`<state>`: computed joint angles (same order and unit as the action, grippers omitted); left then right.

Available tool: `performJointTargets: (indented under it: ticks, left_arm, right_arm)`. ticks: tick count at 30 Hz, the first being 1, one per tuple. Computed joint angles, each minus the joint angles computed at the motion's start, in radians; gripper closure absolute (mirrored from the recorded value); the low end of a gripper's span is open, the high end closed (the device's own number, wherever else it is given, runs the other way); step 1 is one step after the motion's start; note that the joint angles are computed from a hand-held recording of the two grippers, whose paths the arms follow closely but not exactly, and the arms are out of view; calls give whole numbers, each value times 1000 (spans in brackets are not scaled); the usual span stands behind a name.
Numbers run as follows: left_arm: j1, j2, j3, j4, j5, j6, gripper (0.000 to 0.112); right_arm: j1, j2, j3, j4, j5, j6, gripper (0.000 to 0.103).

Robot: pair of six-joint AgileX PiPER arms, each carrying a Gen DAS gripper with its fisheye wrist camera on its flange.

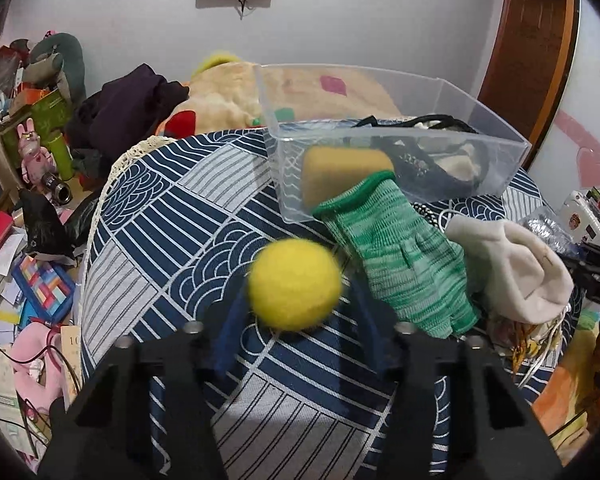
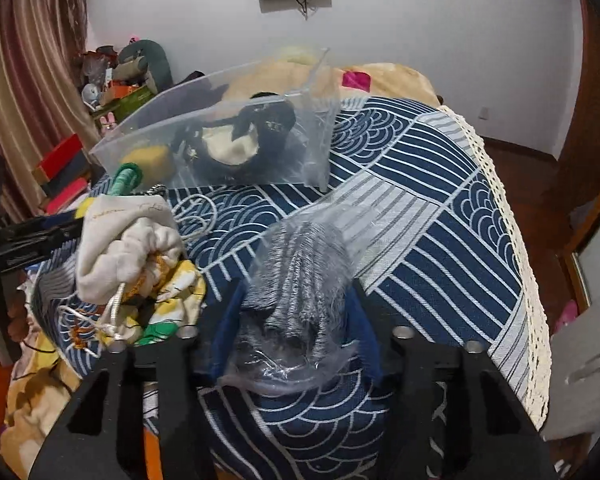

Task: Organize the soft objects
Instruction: 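Grasp the yellow felt ball with the left tool while the right grasps the steel-wool bag, then carry the ball and steel-wool bag into the clear box and release both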

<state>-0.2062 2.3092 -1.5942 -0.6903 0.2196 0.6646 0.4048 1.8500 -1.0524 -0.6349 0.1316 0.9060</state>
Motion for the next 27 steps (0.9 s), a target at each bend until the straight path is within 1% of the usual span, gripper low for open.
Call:
performJointTargets:
  ticks: [1,3,5,7,8,9,11,12,13,16,20,21,24,26,27]
  left_arm:
    - [-2,-2,5,-6,-10,7,68]
    - [-2,-14,29,-109,-26,113,69]
    - [0,-28,51,-215,-33,219,69]
    - [-2,-51,83,-323,-55,331,70]
    - [-5,-61,94,-364,-68,374,70]
    - [-7,-75,111,-443,-81,455,70]
    - [-8,-101,133,-586,-87,599,70]
    - [-8,-107,134,-612,-85,624,70]
    - [-8,-120,142,-678,-81,688,70]
    - [-10,-150,151,-801,-72,807,70]
    - [-13,-177,139,-878,-48,880,70]
    - [-15,-182,129,-873,-41,874,70]
    - [-25,-183,88,-826,-34,819,70]
    - [-29,-174,51,-760,-30,750,70]
    - [-34,-165,26,-705,-30,694,70]
  right_arm:
    - [5,-6,6,-76,3,76,69]
    - [13,-23,21,-213,4,213,76]
    - [17,-34,33,-349,0,353,79]
    - [23,-52,44,-475,1,481,79]
    - [27,-50,32,-495,7,503,79]
    - [30,-64,40,-554,8,565,79]
    - [41,-72,32,-625,20,637,79]
    - [45,-82,32,-669,24,680,79]
    - [49,-87,28,-692,27,701,79]
    - [59,-102,7,-758,38,755,79]
    - [65,-106,-31,-872,38,863,79]
    - [64,-101,-49,-896,34,888,79]
    - [69,-83,-92,-961,36,951,79]
    - [75,-65,-127,-972,40,962,79]
    - [74,-54,-149,-957,35,947,79]
